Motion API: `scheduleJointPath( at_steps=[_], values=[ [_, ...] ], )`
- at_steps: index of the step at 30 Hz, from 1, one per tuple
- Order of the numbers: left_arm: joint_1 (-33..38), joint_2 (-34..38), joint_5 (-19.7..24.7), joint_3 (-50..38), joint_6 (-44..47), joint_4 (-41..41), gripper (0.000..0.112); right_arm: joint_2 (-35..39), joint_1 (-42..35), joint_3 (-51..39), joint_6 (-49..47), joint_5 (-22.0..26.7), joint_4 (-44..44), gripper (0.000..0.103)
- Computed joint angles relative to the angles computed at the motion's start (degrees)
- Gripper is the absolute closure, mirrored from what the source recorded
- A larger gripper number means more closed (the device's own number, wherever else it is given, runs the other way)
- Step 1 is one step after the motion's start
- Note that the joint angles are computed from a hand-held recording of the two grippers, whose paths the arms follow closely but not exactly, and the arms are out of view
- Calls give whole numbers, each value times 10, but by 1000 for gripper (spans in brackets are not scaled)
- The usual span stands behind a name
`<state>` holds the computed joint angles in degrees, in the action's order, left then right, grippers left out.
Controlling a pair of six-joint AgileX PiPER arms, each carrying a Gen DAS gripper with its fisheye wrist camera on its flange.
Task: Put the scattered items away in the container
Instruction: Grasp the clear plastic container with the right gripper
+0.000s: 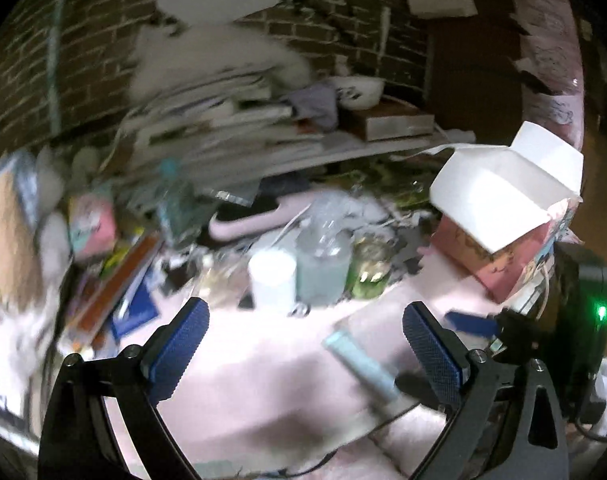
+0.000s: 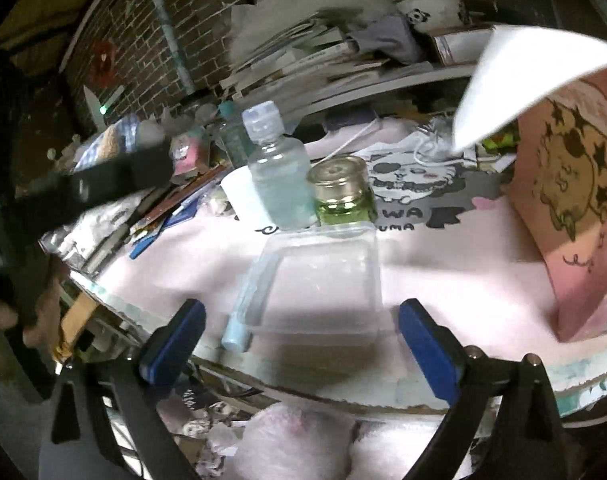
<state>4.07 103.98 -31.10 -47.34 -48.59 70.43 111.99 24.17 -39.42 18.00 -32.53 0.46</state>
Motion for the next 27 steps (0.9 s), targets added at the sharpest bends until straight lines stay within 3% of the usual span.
scheduleJointPath(
  at_steps=[4, 9, 17, 25, 27],
  values=[
    [24, 17, -31, 10, -5, 6, 15, 11, 18, -15, -65, 4, 81, 7],
    [24, 33, -37, 6, -2, 4, 15, 16, 21, -17, -144, -3, 184, 7],
    [15, 45, -37, -1, -11, 6, 15, 30, 7, -32, -142, -7, 154, 7],
    [15, 53, -36, -2, -14, 8, 15, 59, 37, -61, -248, -29, 258, 7],
    [15, 55, -35, -2, -16, 8, 15, 62, 39, -60, -263, -36, 270, 16]
  ],
)
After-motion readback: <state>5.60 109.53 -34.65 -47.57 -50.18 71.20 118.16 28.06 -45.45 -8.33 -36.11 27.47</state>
